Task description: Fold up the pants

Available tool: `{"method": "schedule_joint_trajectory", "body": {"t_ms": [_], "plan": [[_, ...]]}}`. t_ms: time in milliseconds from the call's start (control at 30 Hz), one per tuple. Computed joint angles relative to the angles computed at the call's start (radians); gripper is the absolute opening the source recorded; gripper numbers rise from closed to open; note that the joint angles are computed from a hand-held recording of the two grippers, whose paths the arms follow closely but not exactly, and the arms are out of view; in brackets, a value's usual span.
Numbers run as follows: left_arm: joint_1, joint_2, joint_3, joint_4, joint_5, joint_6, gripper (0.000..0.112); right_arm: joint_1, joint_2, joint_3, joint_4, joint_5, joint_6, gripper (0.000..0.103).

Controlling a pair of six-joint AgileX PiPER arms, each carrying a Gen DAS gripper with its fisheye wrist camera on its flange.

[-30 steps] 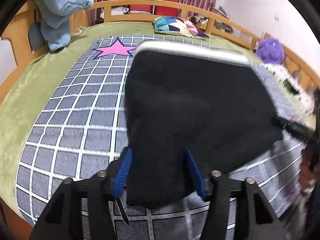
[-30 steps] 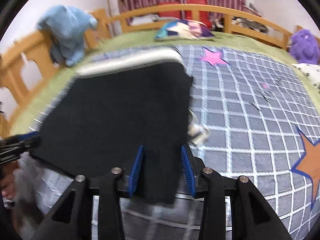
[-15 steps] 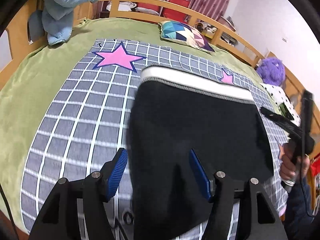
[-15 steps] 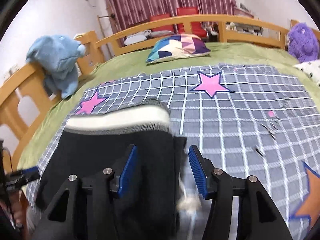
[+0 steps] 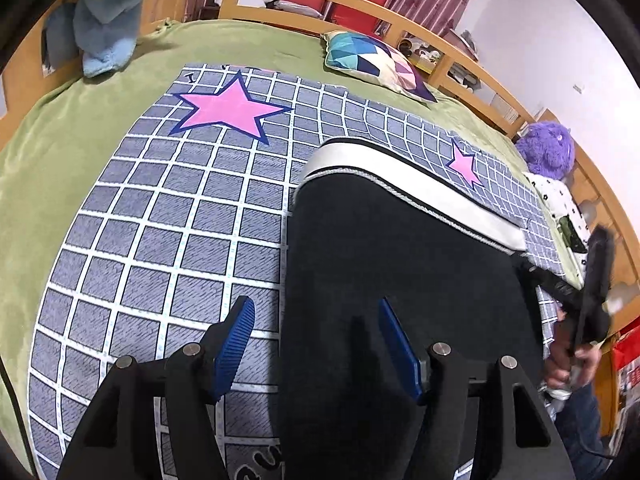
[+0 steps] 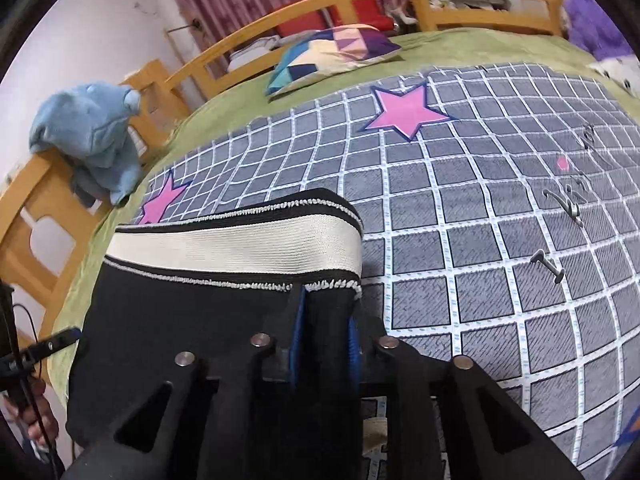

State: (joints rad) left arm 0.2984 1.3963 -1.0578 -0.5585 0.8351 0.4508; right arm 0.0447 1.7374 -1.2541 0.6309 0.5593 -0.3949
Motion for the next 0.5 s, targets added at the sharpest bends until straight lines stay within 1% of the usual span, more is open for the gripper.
{"method": "schedule_joint_trajectory", "body": {"t_ms": [33, 67, 100, 167, 200, 267, 333, 367, 400, 433, 467, 500], "plan": [[-0.009, 0.001, -0.006, 0.006, -0.004, -0.005, 0.062, -0.004, -0.005, -0.017, -0.011, 0.025, 0.011, 0.027], [-0.019, 0.005, -0.018, 0.01, -0.009, -0.007, 0.062, -0.003, -0.009, -0.055, -0.061, 0.064, 0.056, 0.032], [-0.035, 0.013, -0.04, 0.016, -0.023, -0.018, 0.062, 0.014, -0.028, -0.082, -0.139, 0.073, 0.121, 0.034], [-0.074, 0.043, -0.094, 0.024, -0.041, -0.044, 0.062, 0.056, -0.068, -0.095, -0.223, 0.036, 0.165, 0.036], [-0.095, 0.062, -0.124, 0.027, -0.043, -0.057, 0.062, 0.081, -0.066, -0.119, -0.248, 0.041, 0.169, 0.036], [-0.151, 0.129, -0.21, 0.02, -0.045, -0.066, 0.064, 0.115, -0.064, -0.142, -0.254, 0.051, 0.146, 0.036], [-0.212, 0.197, -0.282, 0.045, -0.059, -0.091, 0.064, 0.158, 0.0, -0.201, -0.223, 0.068, 0.097, 0.037], [-0.251, 0.233, -0.314, 0.089, -0.083, -0.122, 0.064, 0.17, 0.015, -0.207, -0.219, 0.064, 0.084, 0.037], [-0.293, 0.265, -0.324, 0.174, -0.145, -0.18, 0.064, 0.189, 0.042, -0.209, -0.231, 0.038, 0.077, 0.037], [-0.32, 0.288, -0.324, 0.243, -0.188, -0.224, 0.064, 0.205, 0.068, -0.195, -0.282, -0.022, 0.107, 0.036], [-0.332, 0.321, -0.342, 0.272, -0.191, -0.237, 0.064, 0.211, 0.086, -0.19, -0.325, -0.047, 0.136, 0.032], [-0.328, 0.349, -0.358, 0.261, -0.179, -0.228, 0.063, 0.197, 0.132, -0.214, -0.346, -0.042, 0.155, 0.032]]}}
